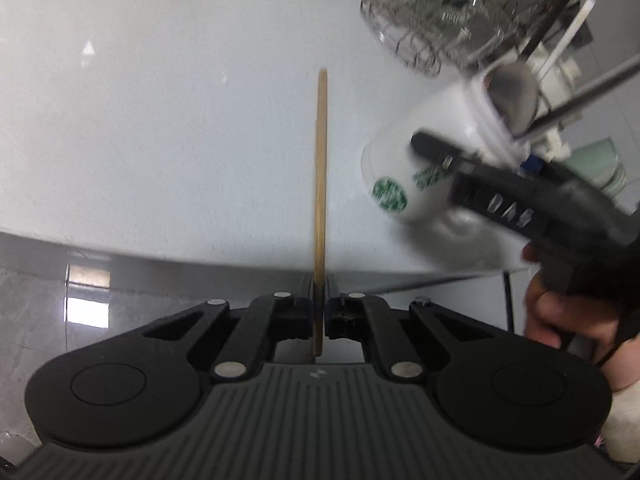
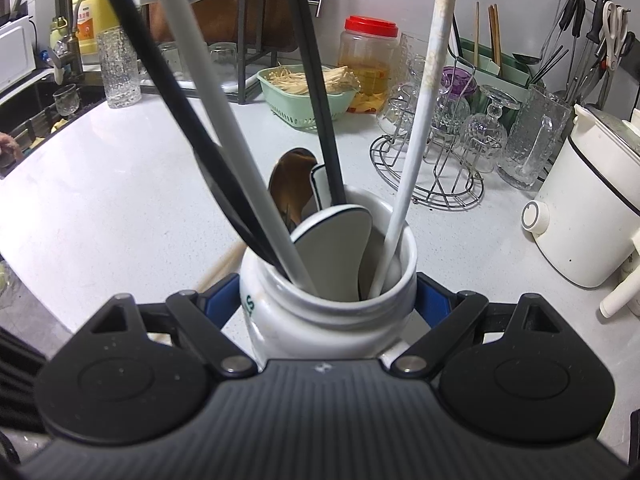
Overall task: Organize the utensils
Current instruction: 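Lift the wooden stick upright with the left gripper toward the mug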
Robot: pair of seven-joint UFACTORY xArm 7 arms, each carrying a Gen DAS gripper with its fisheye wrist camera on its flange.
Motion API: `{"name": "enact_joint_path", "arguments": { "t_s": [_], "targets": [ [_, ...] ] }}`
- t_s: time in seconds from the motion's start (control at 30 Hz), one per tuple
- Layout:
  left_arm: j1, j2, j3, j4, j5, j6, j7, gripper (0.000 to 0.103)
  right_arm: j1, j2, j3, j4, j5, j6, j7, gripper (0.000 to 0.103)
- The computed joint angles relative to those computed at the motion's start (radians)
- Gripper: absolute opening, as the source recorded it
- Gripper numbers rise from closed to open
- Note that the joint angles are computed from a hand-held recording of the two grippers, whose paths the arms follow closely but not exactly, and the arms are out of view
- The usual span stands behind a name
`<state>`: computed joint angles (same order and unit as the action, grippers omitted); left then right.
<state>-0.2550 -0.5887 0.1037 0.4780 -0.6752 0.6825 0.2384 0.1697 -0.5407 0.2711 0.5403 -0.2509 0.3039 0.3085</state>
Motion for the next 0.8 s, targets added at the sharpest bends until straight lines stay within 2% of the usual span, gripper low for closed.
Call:
{"name": "enact_joint_path", "arguments": {
  "t_s": [0.2,0.4,0.53,0.8],
  "targets": [
    [0.025,-0.036,0.022,0.067,0.030,0.022,-0.012,0.005,-0.011,0.001,0.013,0.005,-0.009,0.006,0.017,0.092],
    [0.027,-0.029,0.053,0.147,0.040,0.046,0.044,0.005,-0.046,0.008,0.056,0.020,-0.046,0.019,0.085,0.092],
    [0.034,-0.033,0.081,0.188,0.048,0.063,0.119,0.005,-0.084,0.020,0.104,0.036,-0.096,0.022,0.167,0.093],
    [0.031,0.028,0.126,0.288,-0.018,0.078,0.283,0.005,-0.175,0.040,0.217,0.071,-0.249,0.043,0.407,0.093]
  ]
}}
